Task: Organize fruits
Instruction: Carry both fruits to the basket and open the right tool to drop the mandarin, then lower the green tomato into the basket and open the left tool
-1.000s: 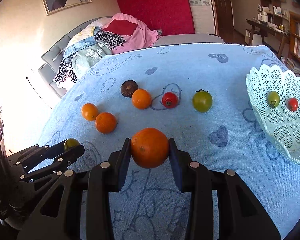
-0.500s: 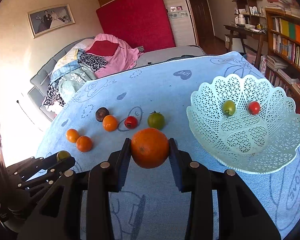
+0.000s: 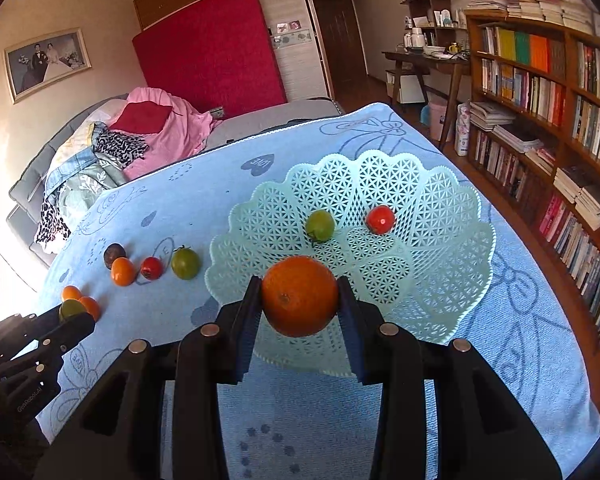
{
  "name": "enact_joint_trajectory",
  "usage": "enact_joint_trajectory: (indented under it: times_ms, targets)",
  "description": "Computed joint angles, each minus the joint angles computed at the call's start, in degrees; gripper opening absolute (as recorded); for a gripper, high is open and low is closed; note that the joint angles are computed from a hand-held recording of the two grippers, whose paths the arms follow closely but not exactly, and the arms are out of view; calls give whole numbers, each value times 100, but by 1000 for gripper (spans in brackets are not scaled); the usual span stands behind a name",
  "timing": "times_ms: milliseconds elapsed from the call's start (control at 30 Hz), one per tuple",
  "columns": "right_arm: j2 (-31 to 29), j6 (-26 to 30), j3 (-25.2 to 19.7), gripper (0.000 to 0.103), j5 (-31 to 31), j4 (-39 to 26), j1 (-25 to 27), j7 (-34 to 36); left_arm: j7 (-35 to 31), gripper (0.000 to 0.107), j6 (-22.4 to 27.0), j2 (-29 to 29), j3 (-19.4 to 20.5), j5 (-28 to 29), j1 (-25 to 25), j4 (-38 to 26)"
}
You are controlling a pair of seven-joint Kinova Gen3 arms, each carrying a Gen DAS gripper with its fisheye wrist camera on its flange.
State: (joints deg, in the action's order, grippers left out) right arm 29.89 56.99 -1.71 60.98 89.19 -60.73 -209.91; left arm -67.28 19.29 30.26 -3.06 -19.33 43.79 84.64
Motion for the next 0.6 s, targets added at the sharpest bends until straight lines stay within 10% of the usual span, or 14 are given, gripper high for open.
enact_joint_trajectory:
  times_ms: [600]
  targets:
    - [-252, 458, -200, 48, 507, 716, 68, -1138, -999, 29, 629, 793, 714, 474, -53, -1507]
